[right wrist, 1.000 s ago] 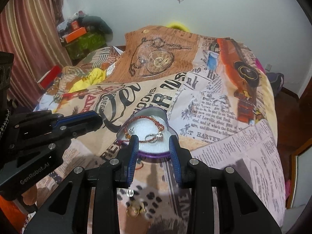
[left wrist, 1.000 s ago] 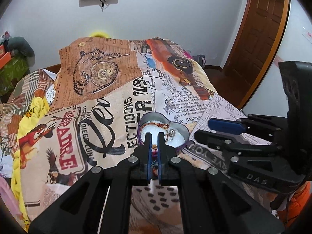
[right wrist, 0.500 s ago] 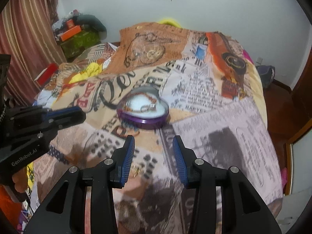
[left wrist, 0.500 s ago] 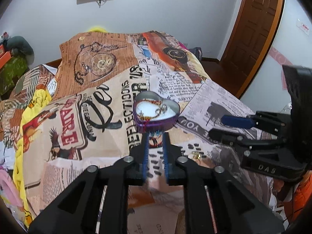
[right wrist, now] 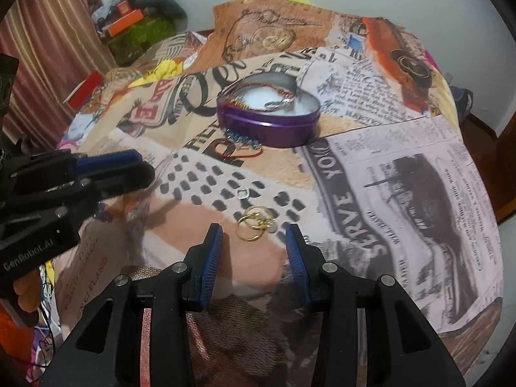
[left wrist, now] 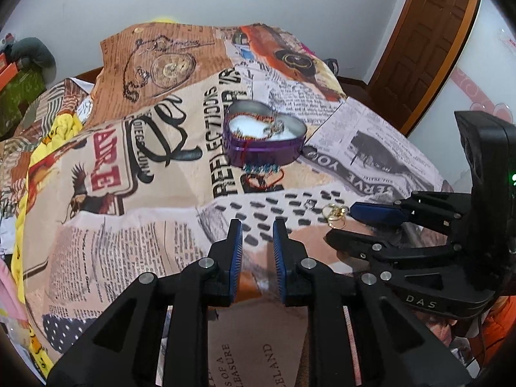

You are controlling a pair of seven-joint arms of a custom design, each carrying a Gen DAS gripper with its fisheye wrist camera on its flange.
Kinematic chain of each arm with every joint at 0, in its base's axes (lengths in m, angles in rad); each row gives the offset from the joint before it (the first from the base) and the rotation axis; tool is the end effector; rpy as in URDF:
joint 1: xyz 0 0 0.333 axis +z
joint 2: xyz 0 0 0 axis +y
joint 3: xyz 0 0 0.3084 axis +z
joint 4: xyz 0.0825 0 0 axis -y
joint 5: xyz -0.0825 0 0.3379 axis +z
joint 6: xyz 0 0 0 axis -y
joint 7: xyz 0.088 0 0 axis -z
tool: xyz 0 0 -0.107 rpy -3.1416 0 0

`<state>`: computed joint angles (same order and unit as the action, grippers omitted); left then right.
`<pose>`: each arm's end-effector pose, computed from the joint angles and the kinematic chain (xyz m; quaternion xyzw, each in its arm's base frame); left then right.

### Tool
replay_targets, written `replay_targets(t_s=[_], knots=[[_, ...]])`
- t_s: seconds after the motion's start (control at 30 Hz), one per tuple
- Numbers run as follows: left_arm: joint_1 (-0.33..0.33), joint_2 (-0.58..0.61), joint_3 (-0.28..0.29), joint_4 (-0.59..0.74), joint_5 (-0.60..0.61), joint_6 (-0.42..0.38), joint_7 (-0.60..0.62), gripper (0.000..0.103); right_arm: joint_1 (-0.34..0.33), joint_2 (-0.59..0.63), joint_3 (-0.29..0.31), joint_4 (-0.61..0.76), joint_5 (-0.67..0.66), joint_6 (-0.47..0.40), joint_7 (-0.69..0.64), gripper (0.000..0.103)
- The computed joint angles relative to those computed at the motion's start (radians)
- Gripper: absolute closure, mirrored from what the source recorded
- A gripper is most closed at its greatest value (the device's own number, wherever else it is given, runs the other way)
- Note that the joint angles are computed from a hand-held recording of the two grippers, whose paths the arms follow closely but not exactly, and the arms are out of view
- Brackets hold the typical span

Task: Organize jewelry
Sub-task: 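Withdraw both tools from the tin toward the remaining jewelry, then grasp a gold ring with the left tool while the right tool grasps another gold ring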

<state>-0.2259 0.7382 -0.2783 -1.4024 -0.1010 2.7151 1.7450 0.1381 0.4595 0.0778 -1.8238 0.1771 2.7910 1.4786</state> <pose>0.6654 -0.2981 0.3636 -0.4961 0.8101 -0.3022 0.0786 0.6367 0.1249 0.3636 -0.7293 0.6335 -0.1159 0.2308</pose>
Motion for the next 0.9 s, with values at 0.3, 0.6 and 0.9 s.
replay_targets(t_s=[0.3,0.6,0.9], knots=[[0.008,0.019,-0.018,0.008,-0.008,0.000,0.036,0.085,-0.021,0.017,0.023,0.012,0.048,0.010,-0.032,0.080],[-0.005,0.050,-0.018,0.059,-0.009,-0.033,0.049,0.085,-0.015,0.010,0.013,-0.007,0.040,0.047,-0.023,0.097],[-0.023,0.088,-0.034,0.135,-0.023,-0.105,0.082,0.085,0.008,-0.040,-0.042,-0.081,-0.031,0.095,0.042,0.097]])
